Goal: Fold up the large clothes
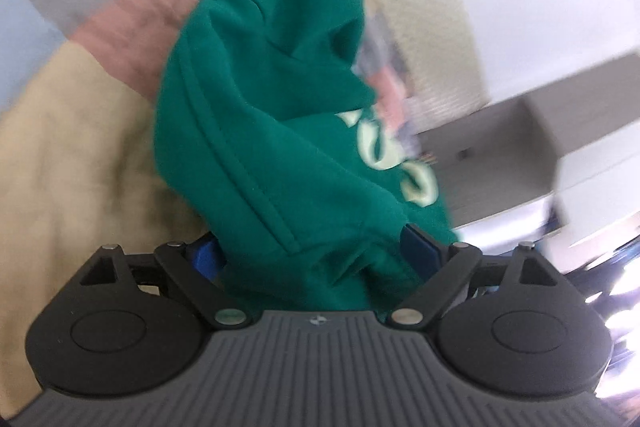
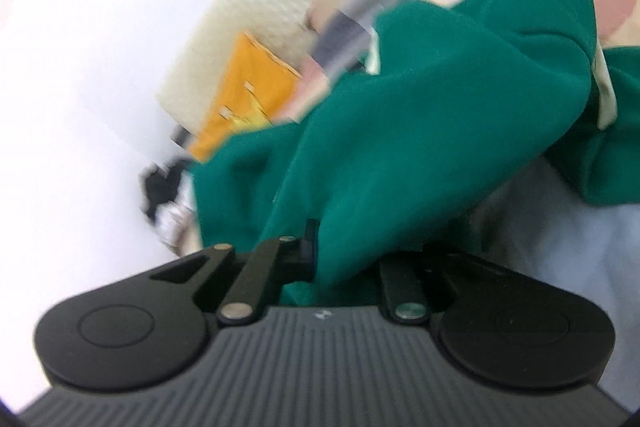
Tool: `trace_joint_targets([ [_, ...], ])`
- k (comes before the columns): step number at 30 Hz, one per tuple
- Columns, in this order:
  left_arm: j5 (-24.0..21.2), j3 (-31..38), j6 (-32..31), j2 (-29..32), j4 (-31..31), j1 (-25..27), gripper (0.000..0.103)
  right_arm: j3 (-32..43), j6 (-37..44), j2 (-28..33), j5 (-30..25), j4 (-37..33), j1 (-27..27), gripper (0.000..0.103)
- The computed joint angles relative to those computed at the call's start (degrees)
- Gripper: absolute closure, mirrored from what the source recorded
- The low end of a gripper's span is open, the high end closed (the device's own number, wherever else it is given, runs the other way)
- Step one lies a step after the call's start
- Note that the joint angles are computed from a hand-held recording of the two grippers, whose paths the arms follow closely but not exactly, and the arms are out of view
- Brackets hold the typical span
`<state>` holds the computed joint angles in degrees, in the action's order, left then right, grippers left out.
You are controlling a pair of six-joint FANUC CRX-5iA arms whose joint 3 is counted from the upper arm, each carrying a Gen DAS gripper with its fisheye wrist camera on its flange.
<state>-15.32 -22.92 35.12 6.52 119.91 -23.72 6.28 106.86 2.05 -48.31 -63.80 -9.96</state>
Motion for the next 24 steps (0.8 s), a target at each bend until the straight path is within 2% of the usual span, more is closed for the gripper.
trace_joint_targets([
  [1,-1.4,0.0,-1.6,0.3,2.8,-0.2,0.016,-0.1,1.3,-0.1,-0.8,-2.5,-1.2,0.09],
  [3,-1.7,0.1,-2.2,0.6,4.4,-0.5,0.029,0.3,2.2,0.7,-3.9,-8.0,-4.1,0.09],
  [4,-2.2,0.2,-2.4,0.8,5.0,-0.5,0.033,0.3,1.9,1.1,-5.1,-9.8,-5.3,0.09],
  [8,-4.1,0.4,-0.1,1.4,1.5,0.9,0.069,-0.1,0.6,1.6,-6.6,-12.3,-7.3,0.09],
  [9,-3.5,0.5,-1.3,1.2,2.0,0.5,0.074,-0.2,0.3,1.4,-6.4,-11.8,-7.3,0.09],
  [13,1.7,1.2,-10.8,-0.1,8.7,-2.2,0.081,-0.4,-1.7,0.8,-3.9,-7.8,-5.1,0.088],
  [16,4.2,1.2,-15.1,-1.3,12.7,-3.5,0.082,-0.6,-4.3,0.5,-1.9,-3.8,-2.9,0.078],
  [17,4.9,1.1,-15.7,-1.5,13.3,-3.8,0.082,-0.6,-4.7,0.4,-1.4,-2.6,-2.2,0.067],
  [18,5.1,1.1,-15.7,-1.6,13.6,-3.8,0.082,-0.5,-5.1,0.4,-1.2,-1.3,-1.6,0.051],
  [20,5.5,0.9,-16.4,-2.0,15.0,-4.3,0.082,-0.5,-4.9,0.6,-1.5,-0.5,-1.0,0.033],
  [21,6.1,0.7,-17.1,-2.5,15.8,-4.7,0.082,-0.5,-4.6,0.5,-1.5,0.0,-0.6,0.028],
  [24,8.4,2.4,-19.3,-1.9,17.9,-5.6,0.082,-1.1,-6.3,-0.3,0.4,7.7,3.3,0.028],
])
